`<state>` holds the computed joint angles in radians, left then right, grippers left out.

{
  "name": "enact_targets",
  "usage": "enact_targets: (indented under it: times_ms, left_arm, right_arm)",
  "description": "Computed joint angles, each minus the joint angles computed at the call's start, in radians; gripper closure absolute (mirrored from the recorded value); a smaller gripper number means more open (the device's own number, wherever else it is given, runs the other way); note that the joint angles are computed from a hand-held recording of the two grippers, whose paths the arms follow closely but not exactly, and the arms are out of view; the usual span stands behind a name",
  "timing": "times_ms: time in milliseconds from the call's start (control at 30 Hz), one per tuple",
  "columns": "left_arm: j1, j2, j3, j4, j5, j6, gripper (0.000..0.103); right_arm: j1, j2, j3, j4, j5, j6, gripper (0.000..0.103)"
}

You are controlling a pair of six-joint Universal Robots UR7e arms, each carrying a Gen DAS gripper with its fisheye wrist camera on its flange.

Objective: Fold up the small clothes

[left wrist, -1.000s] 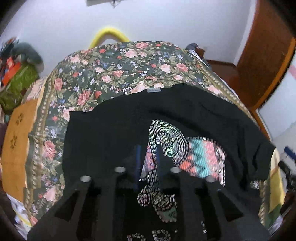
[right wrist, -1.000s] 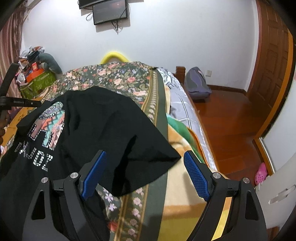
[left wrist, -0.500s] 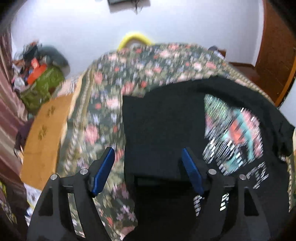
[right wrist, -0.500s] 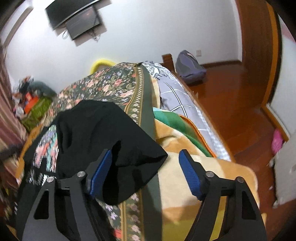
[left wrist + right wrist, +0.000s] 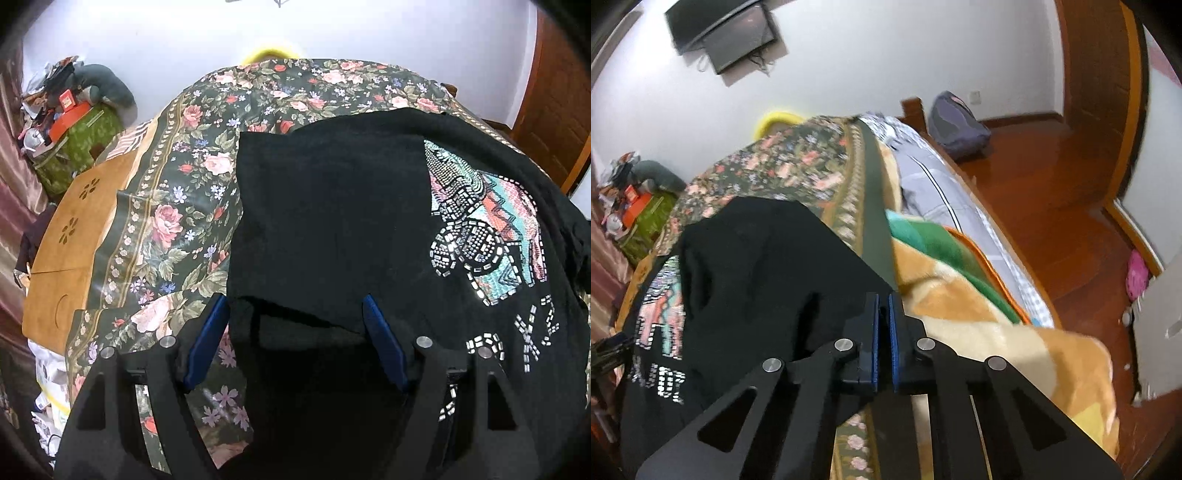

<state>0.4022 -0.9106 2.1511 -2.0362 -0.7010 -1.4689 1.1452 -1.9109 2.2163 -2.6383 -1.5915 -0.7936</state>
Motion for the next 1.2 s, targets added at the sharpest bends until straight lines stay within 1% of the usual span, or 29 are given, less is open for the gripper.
enact_targets:
  times_ms: [133, 200, 233, 333, 433, 533, 600, 633, 700, 767, 833, 867, 900, 933, 967, 1100, 1200]
  left_arm:
    - [-0.023, -0.028, 0.018, 0.013, -0.001, -0.034, 0.029]
    - [-0.038, -0.043, 0.026, 0.034, 0.002, -0.056, 0.029]
    - [-0.048, -0.051, 0.030, 0.051, 0.005, -0.069, 0.029]
    - [-0.080, -0.084, 0.044, 0.105, 0.015, -0.111, 0.029]
    - [-0.107, -0.128, 0.074, 0.108, 0.012, -0.136, 0.029]
    - [-0.132, -0.169, 0.100, 0.127, 0.011, -0.167, 0.029]
    - [-0.140, -0.183, 0.107, 0.146, 0.011, -0.182, 0.029]
    - [-0.143, -0.190, 0.111, 0.153, 0.010, -0.187, 0.029]
    - [-0.146, -0.199, 0.119, 0.160, 0.005, -0.195, 0.029]
    - [-0.148, -0.207, 0.127, 0.162, 0.000, -0.199, 0.029]
    - [-0.147, -0.211, 0.126, 0.182, -0.003, -0.208, 0.029]
    - [-0.147, -0.214, 0.126, 0.190, -0.003, -0.213, 0.029]
    - [-0.148, -0.217, 0.127, 0.195, -0.003, -0.219, 0.029]
    - [-0.150, -0.222, 0.129, 0.201, -0.004, -0.225, 0.029]
    - [-0.150, -0.223, 0.128, 0.209, -0.004, -0.233, 0.029]
    - [-0.142, -0.213, 0.112, 0.221, -0.001, -0.241, 0.029]
    - [-0.127, -0.188, 0.097, 0.211, 0.008, -0.215, 0.028]
  right_arm:
    - [0.083, -0.009, -0.036, 0.027, 0.003, -0.022, 0.099]
    - [0.140, -0.002, -0.058, 0.045, 0.004, -0.023, 0.099]
    - [0.180, 0.006, -0.071, 0.052, -0.003, -0.021, 0.099]
    - [0.276, 0.038, -0.090, 0.049, -0.022, -0.022, 0.099]
    - [0.382, 0.088, -0.101, 0.039, -0.049, -0.019, 0.099]
    - [0.476, 0.161, -0.104, 0.030, -0.082, 0.005, 0.099]
    - [0.521, 0.207, -0.089, 0.006, -0.112, 0.009, 0.099]
    - [0.544, 0.236, -0.084, -0.017, -0.145, 0.024, 0.099]
    - [0.576, 0.287, -0.084, -0.012, -0.176, 0.033, 0.099]
    - [0.594, 0.319, -0.084, -0.006, -0.195, 0.039, 0.097]
    - [0.592, 0.319, -0.070, -0.014, -0.184, 0.030, 0.094]
    - [0.591, 0.311, -0.068, -0.005, -0.181, 0.032, 0.087]
    - [0.592, 0.302, -0.064, 0.004, -0.179, 0.036, 0.083]
    - [0.578, 0.283, -0.055, 0.008, -0.169, 0.028, 0.076]
    - [0.575, 0.269, -0.050, 0.010, -0.168, 0.026, 0.072]
    - [0.525, 0.206, -0.027, 0.041, -0.176, -0.024, 0.072]
    - [0.459, 0.156, 0.000, 0.064, -0.187, -0.059, 0.068]
